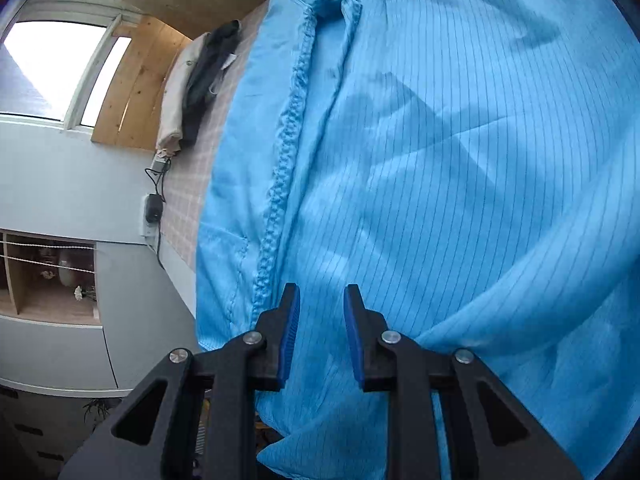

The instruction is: Fold clothes

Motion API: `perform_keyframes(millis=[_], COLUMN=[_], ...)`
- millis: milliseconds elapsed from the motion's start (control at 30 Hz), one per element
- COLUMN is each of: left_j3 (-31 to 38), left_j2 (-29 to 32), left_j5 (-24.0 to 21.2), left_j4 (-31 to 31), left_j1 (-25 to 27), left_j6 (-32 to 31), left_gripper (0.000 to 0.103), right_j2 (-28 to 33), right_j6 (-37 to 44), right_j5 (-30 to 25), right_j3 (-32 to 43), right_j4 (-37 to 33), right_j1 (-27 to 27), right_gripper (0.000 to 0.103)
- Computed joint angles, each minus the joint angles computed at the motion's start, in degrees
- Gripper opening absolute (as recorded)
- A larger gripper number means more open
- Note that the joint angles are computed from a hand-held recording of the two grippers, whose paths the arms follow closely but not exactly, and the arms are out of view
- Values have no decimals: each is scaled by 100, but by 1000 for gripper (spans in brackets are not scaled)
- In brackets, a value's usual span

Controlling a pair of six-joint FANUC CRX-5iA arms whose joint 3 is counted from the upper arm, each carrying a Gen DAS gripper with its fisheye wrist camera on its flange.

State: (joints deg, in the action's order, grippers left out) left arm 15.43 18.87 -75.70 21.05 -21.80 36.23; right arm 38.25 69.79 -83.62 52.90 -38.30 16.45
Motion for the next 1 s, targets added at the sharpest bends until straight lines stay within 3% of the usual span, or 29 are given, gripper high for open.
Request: perform_keyframes(millis=[67, 200, 300, 333, 367, 400, 533, 700, 800, 833, 867, 933, 1000], left_j3=[-3, 166, 128, 177, 340, 529, 843, 864, 660, 624, 663, 833, 927], left_j2=[95, 302, 333, 381, 498, 627, 830, 873, 757, 726, 776, 922, 881], left_j5=[2, 233, 293, 185, -94, -395, -1137, -1794, -1892, -1908, -2044, -2385, -2328], left_j4=[-93, -1053, -921, -784, -630, -490, 424, 1832, 2498, 2430, 2276, 1774, 1090], left_j1=[-216, -572, -465, -393, -299, -200, 292, 786, 813, 729, 607, 365, 202], left_j6=[-103, 392, 221, 161, 183, 266, 367, 260, -37, -247, -362, -434, -404], left_gripper=[55, 55, 49, 34, 8, 5, 5, 5, 11, 13, 22, 29, 28], right_j2=[-149, -683, -1117, -1265, -1409, -1535, -1773, -1933, -1900, -1867, -1829, -1721, -1533], right_j6=[15, 29, 65, 69, 69, 97, -75, -74, -148, -241, -346, -489, -571], right_j5=[93, 448, 685, 765, 843, 882, 823, 945, 1117, 1154, 1184, 1190, 1046], right_j3=[-189, -779, -1273, -1467, -1659, -1861, -2486, -2837, -2712, -2639, -2560, -2347, -1990], right_j4=[-50, 141, 314, 416, 524, 648, 1343, 1045, 1010, 1112, 1236, 1397, 1549], right_j1=[-64, -198, -307, -334, -360, -392, -383, -633, -713, -726, -737, -800, -862], right_gripper=[23, 23, 25, 26, 30, 34, 37, 37, 37, 37, 37, 37, 37])
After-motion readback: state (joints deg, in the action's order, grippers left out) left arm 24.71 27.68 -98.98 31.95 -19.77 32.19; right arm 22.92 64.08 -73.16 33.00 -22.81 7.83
